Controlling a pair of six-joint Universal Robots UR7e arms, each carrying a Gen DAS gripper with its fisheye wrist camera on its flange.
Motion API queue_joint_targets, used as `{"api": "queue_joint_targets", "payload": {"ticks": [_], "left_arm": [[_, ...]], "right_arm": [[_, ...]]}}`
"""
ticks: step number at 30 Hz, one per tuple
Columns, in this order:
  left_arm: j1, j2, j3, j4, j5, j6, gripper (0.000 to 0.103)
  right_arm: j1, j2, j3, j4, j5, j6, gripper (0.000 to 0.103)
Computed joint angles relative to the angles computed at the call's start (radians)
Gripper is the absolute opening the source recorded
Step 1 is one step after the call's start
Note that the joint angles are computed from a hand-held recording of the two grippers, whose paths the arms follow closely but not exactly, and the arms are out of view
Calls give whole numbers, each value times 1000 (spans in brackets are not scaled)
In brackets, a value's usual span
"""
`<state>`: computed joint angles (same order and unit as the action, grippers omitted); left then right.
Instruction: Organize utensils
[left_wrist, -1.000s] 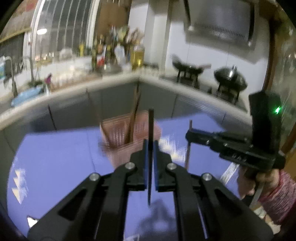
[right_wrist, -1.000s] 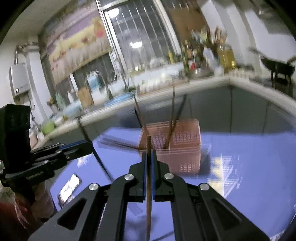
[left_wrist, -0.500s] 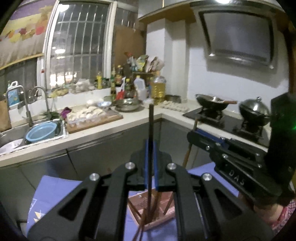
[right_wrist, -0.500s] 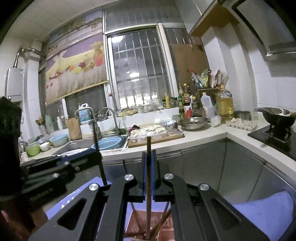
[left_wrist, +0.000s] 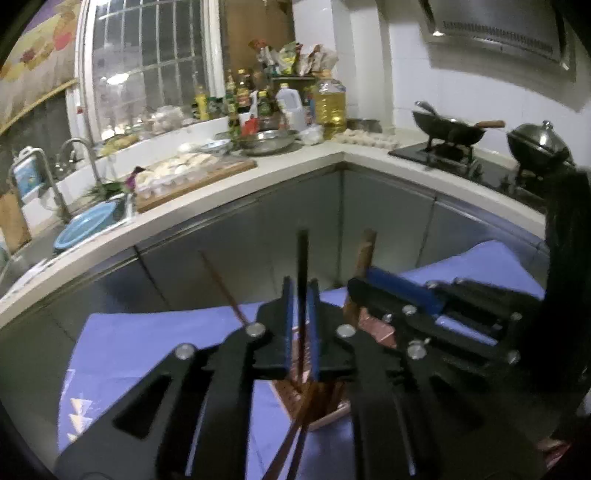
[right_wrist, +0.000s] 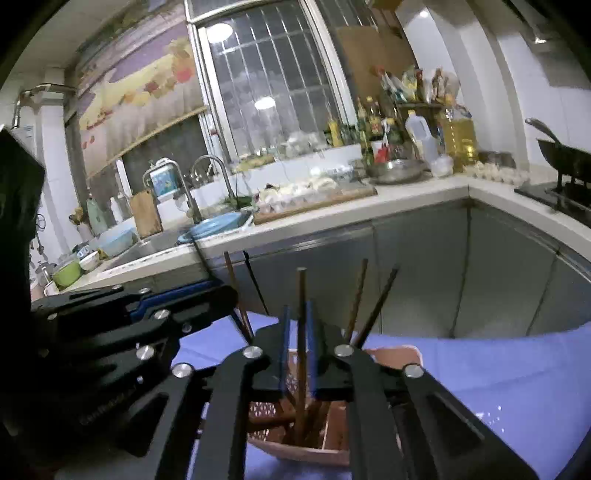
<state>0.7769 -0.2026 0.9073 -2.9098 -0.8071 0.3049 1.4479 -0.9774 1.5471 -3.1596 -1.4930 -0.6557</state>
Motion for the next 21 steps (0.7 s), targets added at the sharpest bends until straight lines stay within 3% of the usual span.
{"api": "queue_joint_targets", "payload": {"ticks": [3,6,7,10,11,13,15,18,21], "left_arm": [[-12,-52,72,-73,-18,-15,25],[-45,-124,182,-227,-28,15,41],[-58,-151,229,-288,-29,28,46],[-92,-242,394,-452,-64,37,48],[-103,-268,453,-512,-71,40,54],[-121,-306,556,-619,-76,45,64],[-137,-336,661,-711,-71,34,66],[-160,-336,773,-769,22,-11,70],[-175,-299,821,-740,143,-70,71]], "right_arm": [[11,-47,25,16,21,25,31],[18,-116,101,-63,87,48,50],[21,-148,139,-96,108,54,52],[16,-233,252,-167,169,65,58],[8,-261,299,-201,190,68,60],[-22,-317,410,-277,234,69,68],[-61,-355,510,-345,272,67,71],[-128,-365,670,-491,237,43,73],[-175,-351,756,-542,170,61,73]]}}
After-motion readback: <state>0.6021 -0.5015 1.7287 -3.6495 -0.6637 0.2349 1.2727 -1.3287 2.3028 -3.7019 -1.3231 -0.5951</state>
